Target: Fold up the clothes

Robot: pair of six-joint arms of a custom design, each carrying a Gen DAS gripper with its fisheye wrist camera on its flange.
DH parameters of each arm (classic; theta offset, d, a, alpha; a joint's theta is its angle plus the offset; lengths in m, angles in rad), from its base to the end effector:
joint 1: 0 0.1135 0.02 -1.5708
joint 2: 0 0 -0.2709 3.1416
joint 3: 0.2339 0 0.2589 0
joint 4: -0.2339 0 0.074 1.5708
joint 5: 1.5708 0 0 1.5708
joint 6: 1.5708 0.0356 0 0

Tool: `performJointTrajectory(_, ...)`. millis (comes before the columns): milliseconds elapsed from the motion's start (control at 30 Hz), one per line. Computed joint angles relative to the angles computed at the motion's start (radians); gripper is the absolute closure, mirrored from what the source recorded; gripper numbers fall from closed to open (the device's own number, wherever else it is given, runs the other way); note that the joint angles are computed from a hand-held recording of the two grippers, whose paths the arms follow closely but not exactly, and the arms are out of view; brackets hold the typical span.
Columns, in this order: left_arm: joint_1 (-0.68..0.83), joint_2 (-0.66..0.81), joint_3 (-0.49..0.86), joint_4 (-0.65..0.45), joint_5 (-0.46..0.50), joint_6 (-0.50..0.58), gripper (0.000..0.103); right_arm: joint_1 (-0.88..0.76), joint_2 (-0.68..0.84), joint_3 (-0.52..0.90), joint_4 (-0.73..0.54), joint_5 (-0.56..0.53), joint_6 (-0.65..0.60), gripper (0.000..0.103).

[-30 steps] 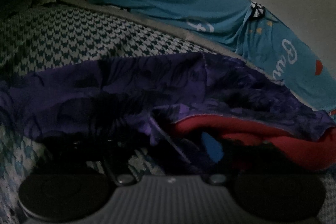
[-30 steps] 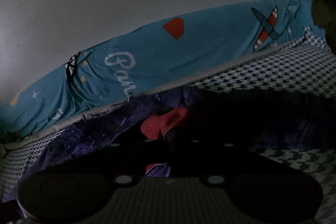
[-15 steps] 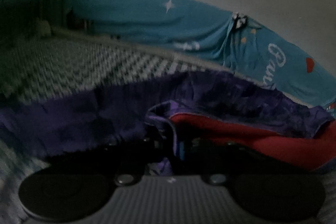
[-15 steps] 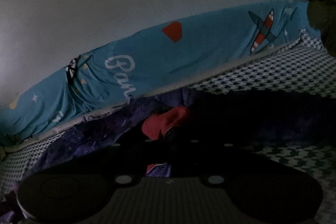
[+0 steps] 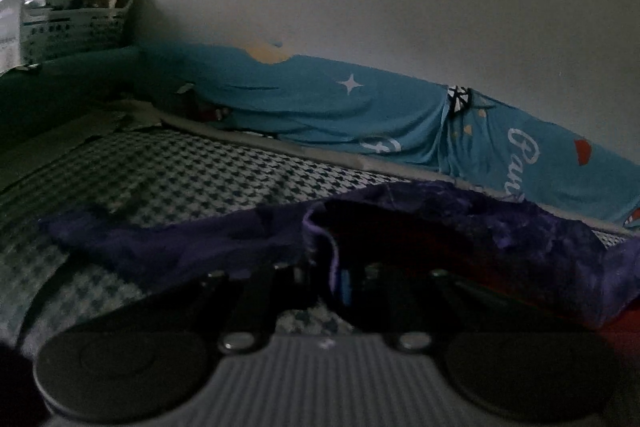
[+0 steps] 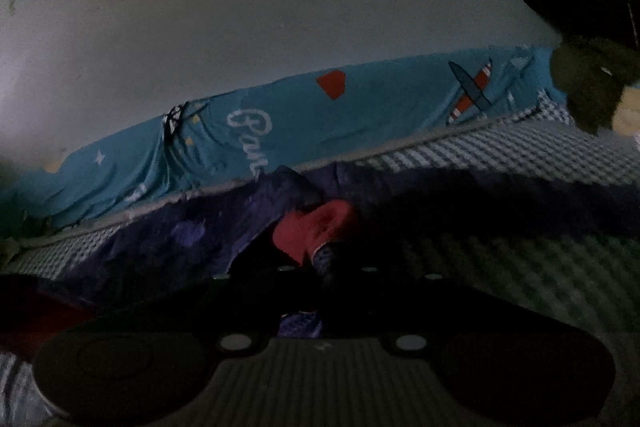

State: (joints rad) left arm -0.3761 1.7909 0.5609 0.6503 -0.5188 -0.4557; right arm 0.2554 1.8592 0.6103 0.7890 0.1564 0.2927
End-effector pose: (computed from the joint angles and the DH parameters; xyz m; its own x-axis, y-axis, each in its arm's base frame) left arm 0.2926 -0.0966 0.1031 -0.4281 -0.2419 -0.8708 -0.2843 0.9507 -0.1243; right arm 0.3221 0.0784 0.1048 -0.4442 0.1786 -0.8779 0.0143 0.9812 0.1924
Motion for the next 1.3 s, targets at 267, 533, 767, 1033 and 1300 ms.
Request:
performJointTrajectory(267,-0.069,-0.186,-0.156,-0.096,-0.070,-0.073,0.092,0.022,-0.098,-0.182,0.009,-0.016,0.038,0.092)
performJointTrajectory(533,-0.117,-0.273,-0.206,-0.262,-0.088,-0.135,0.086,0.039,-0.167,-0.267,-0.090,-0.084,0.066,0.090)
performJointTrajectory(767,-0.169,-0.390,-0.254,-0.387,-0.093,-0.188,0.067,0.008,-0.269,-0.414,0.038,-0.134,0.116,0.078)
performJointTrajectory(1033,-0.247,-0.460,-0.278,-0.334,-0.118,-0.106,0.055,-0.030,-0.229,-0.378,0.053,-0.105,0.166,0.076)
performJointTrajectory(1300,-0.190,-0.267,-0.220,-0.184,0.056,-0.035,0.050,-0.058,-0.106,-0.262,0.021,-0.079,0.113,0.072)
